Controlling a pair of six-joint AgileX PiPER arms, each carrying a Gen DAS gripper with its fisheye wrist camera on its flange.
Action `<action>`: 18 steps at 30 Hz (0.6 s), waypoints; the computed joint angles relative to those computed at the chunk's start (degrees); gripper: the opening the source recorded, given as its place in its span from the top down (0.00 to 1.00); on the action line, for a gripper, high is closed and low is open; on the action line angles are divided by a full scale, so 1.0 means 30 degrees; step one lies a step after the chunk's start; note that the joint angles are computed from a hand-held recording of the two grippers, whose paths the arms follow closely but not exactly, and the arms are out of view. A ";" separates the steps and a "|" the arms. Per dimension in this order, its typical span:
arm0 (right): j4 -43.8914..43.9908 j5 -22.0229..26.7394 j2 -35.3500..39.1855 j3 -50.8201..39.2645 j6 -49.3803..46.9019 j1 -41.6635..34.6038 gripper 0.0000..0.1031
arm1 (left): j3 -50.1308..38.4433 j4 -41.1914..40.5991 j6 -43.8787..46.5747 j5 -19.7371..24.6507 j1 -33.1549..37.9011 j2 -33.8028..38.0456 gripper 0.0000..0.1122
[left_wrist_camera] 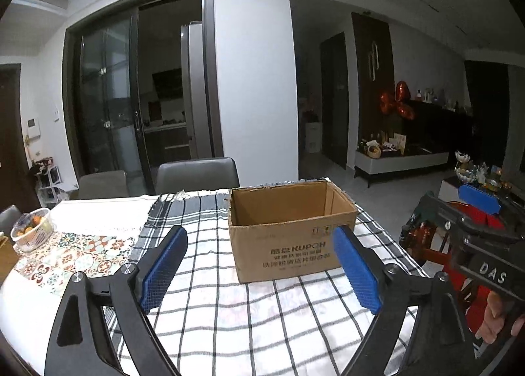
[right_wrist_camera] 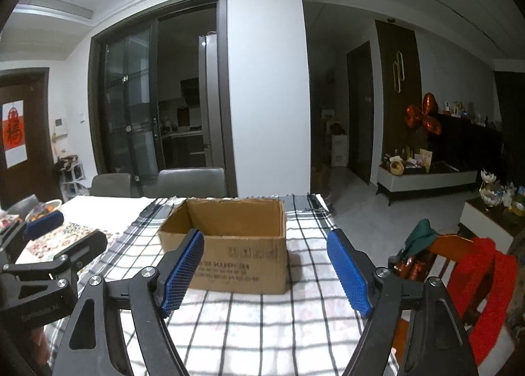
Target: Organize snacks
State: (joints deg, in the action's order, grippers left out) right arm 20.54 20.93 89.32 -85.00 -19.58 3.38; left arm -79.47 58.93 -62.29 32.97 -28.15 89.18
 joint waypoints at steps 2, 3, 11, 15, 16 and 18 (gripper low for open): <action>0.0605 -0.0184 -0.0593 0.0802 -0.0694 -0.0098 0.20 | 0.0591 0.0747 -0.0927 0.0342 -0.0386 -0.0476 0.16; 0.0824 -0.0225 -0.0854 0.1152 -0.1018 -0.0118 0.20 | 0.0782 0.0868 -0.1195 0.0503 -0.0543 -0.0690 0.15; 0.1254 -0.0792 -0.2663 0.3395 -0.2075 -0.0255 0.20 | 0.2250 0.1475 -0.2643 0.1861 -0.1617 -0.2044 0.09; 0.2376 -0.0693 -0.3333 0.4124 -0.3026 -0.0482 0.20 | 0.2312 0.1727 -0.2745 0.2859 -0.2284 -0.2263 0.08; 0.2563 -0.0583 -0.3464 0.4218 -0.3203 -0.0602 0.20 | 0.2334 0.1873 -0.2860 0.2989 -0.2406 -0.2275 0.08; 0.2661 -0.0542 -0.3671 0.4400 -0.3225 -0.0696 0.20 | 0.2466 0.2281 -0.3198 0.3218 -0.2718 -0.2397 0.08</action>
State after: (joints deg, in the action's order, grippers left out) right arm 28.52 19.30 78.31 -71.80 -29.25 1.29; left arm -72.07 65.77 -71.88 42.62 -36.30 81.99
